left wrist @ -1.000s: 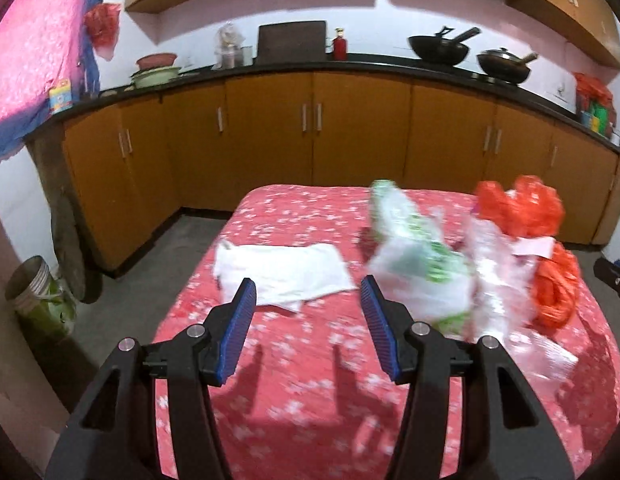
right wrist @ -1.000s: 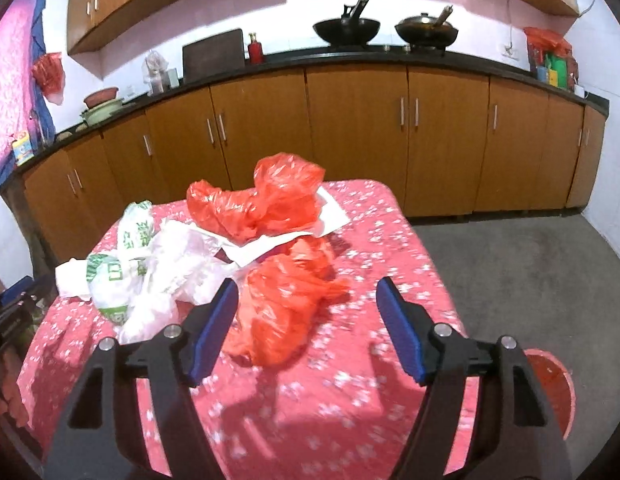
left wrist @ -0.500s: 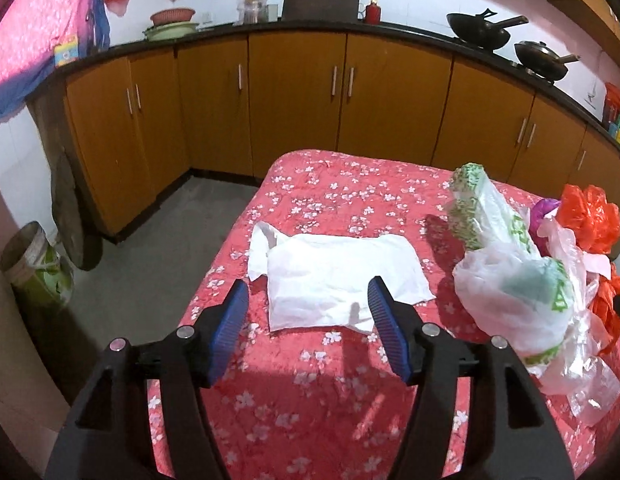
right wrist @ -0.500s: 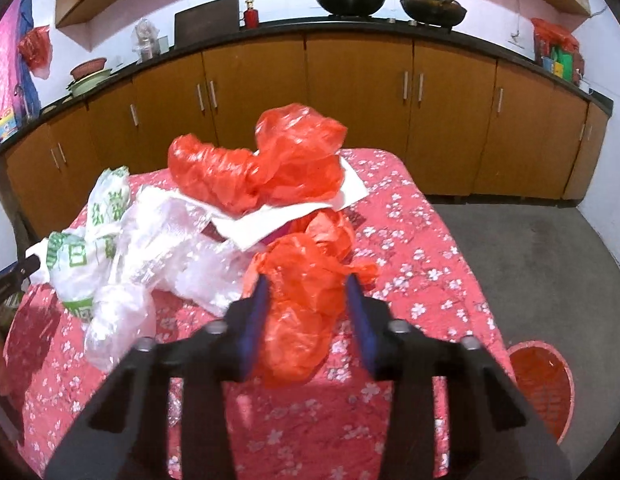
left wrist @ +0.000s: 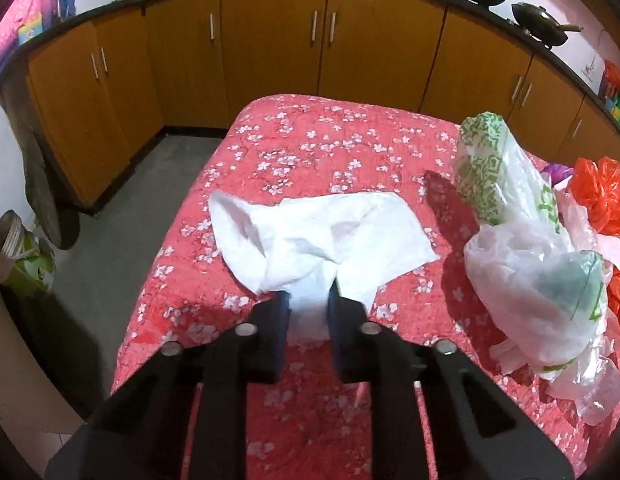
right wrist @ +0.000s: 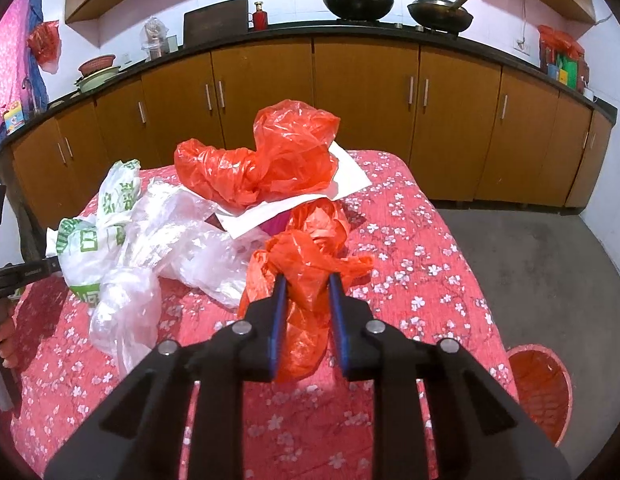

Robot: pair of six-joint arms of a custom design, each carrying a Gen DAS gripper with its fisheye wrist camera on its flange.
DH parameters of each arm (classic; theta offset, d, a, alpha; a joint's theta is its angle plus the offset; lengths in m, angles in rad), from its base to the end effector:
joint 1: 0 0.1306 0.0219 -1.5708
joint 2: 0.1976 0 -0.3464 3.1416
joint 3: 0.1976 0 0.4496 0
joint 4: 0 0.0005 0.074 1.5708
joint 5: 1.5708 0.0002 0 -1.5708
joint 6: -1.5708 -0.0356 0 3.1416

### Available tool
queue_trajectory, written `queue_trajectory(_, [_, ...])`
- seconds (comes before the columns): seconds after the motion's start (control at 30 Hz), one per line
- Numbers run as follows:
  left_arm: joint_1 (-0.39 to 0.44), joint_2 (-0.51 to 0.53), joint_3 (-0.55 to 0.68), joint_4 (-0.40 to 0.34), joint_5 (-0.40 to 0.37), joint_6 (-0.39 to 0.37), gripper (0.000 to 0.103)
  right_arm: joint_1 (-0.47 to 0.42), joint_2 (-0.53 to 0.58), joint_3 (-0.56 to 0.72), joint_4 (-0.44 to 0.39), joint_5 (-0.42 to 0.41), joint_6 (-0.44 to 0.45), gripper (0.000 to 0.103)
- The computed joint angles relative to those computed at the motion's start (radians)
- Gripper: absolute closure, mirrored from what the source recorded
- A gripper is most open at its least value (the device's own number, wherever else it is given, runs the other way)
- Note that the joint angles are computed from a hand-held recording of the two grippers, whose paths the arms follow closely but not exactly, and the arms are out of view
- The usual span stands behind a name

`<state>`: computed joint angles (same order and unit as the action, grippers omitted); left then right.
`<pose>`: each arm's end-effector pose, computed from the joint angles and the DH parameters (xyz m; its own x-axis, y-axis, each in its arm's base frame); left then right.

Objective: Collect trash
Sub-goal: 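Lift the red bag with the right tool while the left tool grasps the white paper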

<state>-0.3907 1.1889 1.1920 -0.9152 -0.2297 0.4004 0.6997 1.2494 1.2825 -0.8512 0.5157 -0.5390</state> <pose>0.4415 -0.1736 0.3865 -0.7677 -0.0943 -0.6339 -0.0622 0.9954 -0.0728 0.3942 0.3082 0.4125 -0.6344 0.0497 -0.7714 0.0272 0.9987 0.0420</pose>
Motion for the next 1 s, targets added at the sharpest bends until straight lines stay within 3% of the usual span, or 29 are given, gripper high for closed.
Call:
queue_trajectory(0.03, [-0.001, -0.002, -0.002, 0.001, 0.001, -0.001, 0.098, 0.001, -0.001, 0.0, -0.001, 0.001, -0.001, 0.082])
queue_trajectory(0.13, [-0.006, -0.016, -0.013, 0.017, 0.002, -0.007, 0.101, 0.003, -0.006, -0.005, 0.0, 0.004, 0.002, 0.082])
queue_trajectory(0.43, [-0.072, -0.11, -0.074, 0.104, -0.024, -0.033, 0.101, 0.018, -0.063, -0.043, 0.001, 0.032, 0.018, 0.084])
queue_trajectory(1.0, [-0.195, -0.203, -0.051, 0.127, -0.092, -0.032, 0.101, 0.06, -0.183, -0.068, -0.022, 0.136, 0.027, 0.085])
